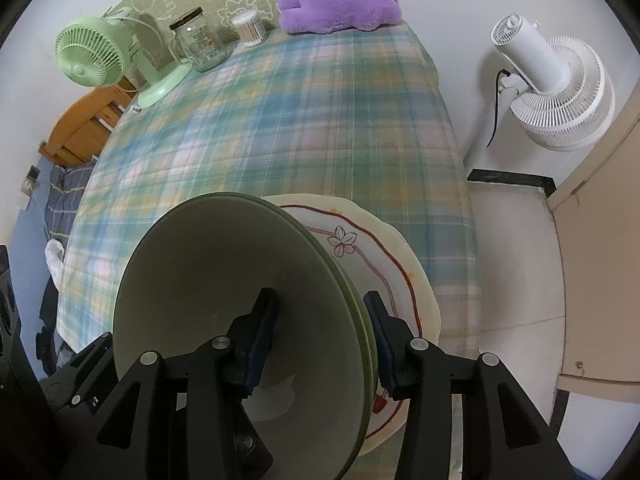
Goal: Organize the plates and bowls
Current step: 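Lift the nested bowls with both grippers and carry them over the plate stack, then lower the nested bowls onto the plate stack and open both grippers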
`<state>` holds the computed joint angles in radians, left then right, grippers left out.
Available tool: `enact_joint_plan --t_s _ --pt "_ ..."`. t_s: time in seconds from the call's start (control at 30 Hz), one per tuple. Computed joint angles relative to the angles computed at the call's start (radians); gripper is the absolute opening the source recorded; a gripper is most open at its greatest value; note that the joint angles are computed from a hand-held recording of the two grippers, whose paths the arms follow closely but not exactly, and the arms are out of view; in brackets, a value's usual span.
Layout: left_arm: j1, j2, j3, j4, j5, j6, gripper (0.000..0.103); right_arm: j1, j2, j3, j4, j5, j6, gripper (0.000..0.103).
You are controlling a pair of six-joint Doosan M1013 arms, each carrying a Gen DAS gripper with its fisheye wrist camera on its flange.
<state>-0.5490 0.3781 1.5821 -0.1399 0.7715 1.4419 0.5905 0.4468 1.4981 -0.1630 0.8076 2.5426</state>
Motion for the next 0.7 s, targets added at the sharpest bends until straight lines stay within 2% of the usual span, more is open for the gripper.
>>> enact_joint_plan --t_s 0.13,0.2,0.27,0.37,0.43,0.7 --pt "-0.023 -0.010 0.012 0.094 -0.013 -0.062 0.066 0.007 -0.012 0.025 -0.032 -0.023 0.038 0.049" --pt "-0.021 -0.014 0.017 0.092 -0.016 -0.053 0.067 0.012 -0.013 0.027 -0.057 -0.009 0.069 0.058" --pt "-0.016 -0.015 0.018 0.081 -0.008 -0.041 0.068 0.014 -0.013 0.026 -0.062 0.006 0.082 0.063" --pt "-0.008 -0.025 0.023 0.078 -0.012 -0.043 0.076 0.019 -0.019 0.025 -0.073 0.008 0.089 0.063" --pt "-0.002 -0.035 0.028 0.072 -0.027 -0.031 0.081 0.033 -0.023 0.016 -0.125 0.021 0.123 0.064" --pt "0.035 -0.084 0.050 -0.012 -0.122 0.150 0.085 0.089 -0.026 -0.036 -0.332 0.101 0.328 0.067"
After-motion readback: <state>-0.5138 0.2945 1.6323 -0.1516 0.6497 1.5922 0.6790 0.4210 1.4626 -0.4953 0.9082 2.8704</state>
